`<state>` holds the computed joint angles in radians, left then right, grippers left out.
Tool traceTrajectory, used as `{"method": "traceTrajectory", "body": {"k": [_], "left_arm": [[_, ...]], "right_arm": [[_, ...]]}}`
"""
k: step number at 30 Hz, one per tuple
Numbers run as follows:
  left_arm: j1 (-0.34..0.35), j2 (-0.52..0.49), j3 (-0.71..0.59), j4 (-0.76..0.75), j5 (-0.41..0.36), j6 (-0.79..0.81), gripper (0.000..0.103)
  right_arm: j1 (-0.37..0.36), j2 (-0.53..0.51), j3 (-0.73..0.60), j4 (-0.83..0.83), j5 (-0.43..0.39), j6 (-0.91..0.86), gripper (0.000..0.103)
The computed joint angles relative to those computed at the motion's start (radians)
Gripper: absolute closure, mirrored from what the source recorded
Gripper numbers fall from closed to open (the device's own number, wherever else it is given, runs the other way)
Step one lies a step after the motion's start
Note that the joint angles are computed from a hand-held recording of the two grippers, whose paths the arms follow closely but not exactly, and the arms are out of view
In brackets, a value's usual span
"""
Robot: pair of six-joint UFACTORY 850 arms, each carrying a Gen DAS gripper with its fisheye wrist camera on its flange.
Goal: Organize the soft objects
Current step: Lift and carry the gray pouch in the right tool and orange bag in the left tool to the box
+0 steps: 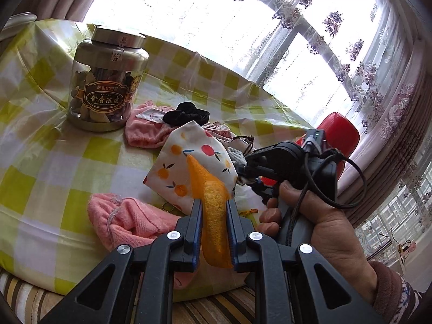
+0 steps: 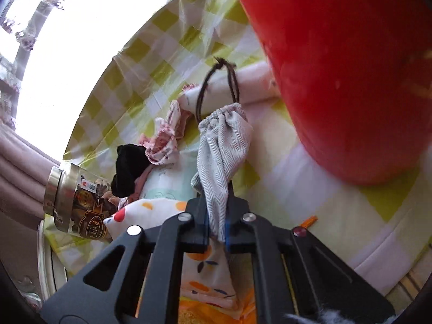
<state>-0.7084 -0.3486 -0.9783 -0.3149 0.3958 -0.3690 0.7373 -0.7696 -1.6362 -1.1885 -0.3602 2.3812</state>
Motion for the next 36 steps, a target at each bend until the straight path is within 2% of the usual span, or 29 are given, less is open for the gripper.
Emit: {"method": "traceTrajectory", "body": {"k": [2,5,14,28,36], "left_arm": [[-0.001,0.001,0.001,0.000,0.002,-0.005,0.085],[-0.003,0.001,0.002,-0.003,0.005,-0.006,0.085],[-0.020,0.019,0.017,-0.062,0.038,0.047,0.085],[-0.076,0.062,0.010,-0.093,0.065,0.101,0.086],[-0.114,0.052,-0.033,-0.009,0.042,0.033,0.086]], "right_arm": [[0.028,0.035,0.026,-0.099,-0.089,-0.018,0.093],[0.053,0.097,0.094,-0.227,-0.127,-0.005,0.093],[0.109,0.261,0.294,-0.404,-0.172,-0.025,0.093],[0.129,0.459,0.536,-0.347,-0.241,-0.128,0.093],[0.133,0.570,0.665,-0.344,-0.296,-0.103,0.093]]}}
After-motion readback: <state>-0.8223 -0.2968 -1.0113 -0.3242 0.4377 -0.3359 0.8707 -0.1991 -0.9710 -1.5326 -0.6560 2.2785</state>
